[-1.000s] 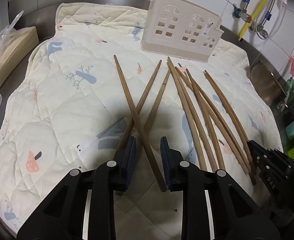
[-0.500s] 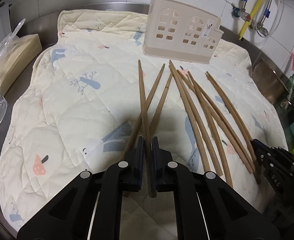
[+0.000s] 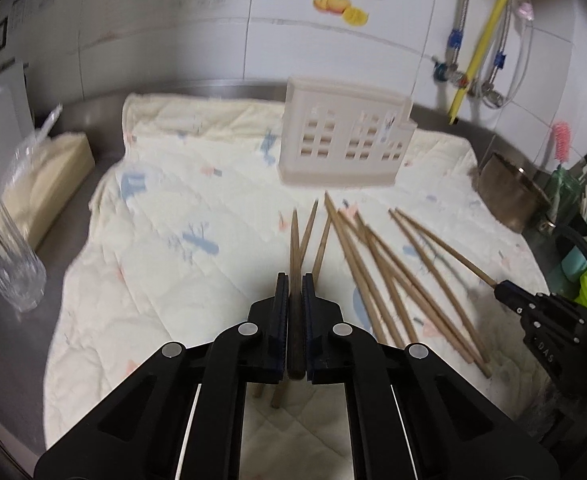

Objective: Organize utensils
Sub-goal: 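Lift the held chopstick with the right tool while the left tool carries its chopstick upright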

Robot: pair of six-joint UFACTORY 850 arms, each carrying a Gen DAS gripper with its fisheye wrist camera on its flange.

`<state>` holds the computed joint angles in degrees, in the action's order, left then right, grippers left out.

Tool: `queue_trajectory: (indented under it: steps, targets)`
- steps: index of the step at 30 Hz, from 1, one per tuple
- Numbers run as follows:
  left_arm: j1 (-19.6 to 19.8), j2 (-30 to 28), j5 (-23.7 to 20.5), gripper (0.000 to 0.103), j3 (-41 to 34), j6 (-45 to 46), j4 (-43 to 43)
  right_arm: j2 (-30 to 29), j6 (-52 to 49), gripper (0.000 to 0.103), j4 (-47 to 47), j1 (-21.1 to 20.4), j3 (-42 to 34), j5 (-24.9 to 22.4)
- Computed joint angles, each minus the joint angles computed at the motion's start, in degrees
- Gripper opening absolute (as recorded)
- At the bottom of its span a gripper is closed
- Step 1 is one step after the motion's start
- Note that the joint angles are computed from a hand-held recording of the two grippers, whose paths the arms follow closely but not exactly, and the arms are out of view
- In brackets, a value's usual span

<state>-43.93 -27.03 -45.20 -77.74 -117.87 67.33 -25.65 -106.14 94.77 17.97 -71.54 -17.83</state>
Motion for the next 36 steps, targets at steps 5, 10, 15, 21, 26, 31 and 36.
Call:
queue_trajectory:
  steps: [5,10,15,21,26,31,36]
  targets:
    - [0.2,2.1,0.0,0.005,0.2,0.7,3.4,2.1,-5.7,0.006,5.6,0.2,-0.2,-0.7]
    - [1.3,2.8,2.3,0.005,-0.4,3.8,3.2,2.8,-6.8,0.007,6.7,0.6,-1.8,-1.7]
    - [2.5,3.1,3.7,0.005,-2.0,7.8,2.8,1.8,-2.1,0.007,1.8,1.3,-5.8,-2.6]
    - [4.0,3.0,4.3,0.005,-5.2,14.1,1.8,-0.4,8.9,0.007,-10.6,1.7,-12.3,-3.3]
    - [5.2,2.6,4.2,0.005,-8.7,18.7,0.8,-3.7,22.3,0.006,-24.6,1.8,-20.6,-6.1]
    - [6.1,2.0,3.0,0.005,-13.2,22.0,1.9,-6.8,31.9,0.006,-33.9,1.8,-28.9,-8.9]
    - [7.4,0.7,1.9,0.005,-19.2,25.0,4.2,-9.7,39.3,0.006,-40.9,1.7,-37.2,-10.8]
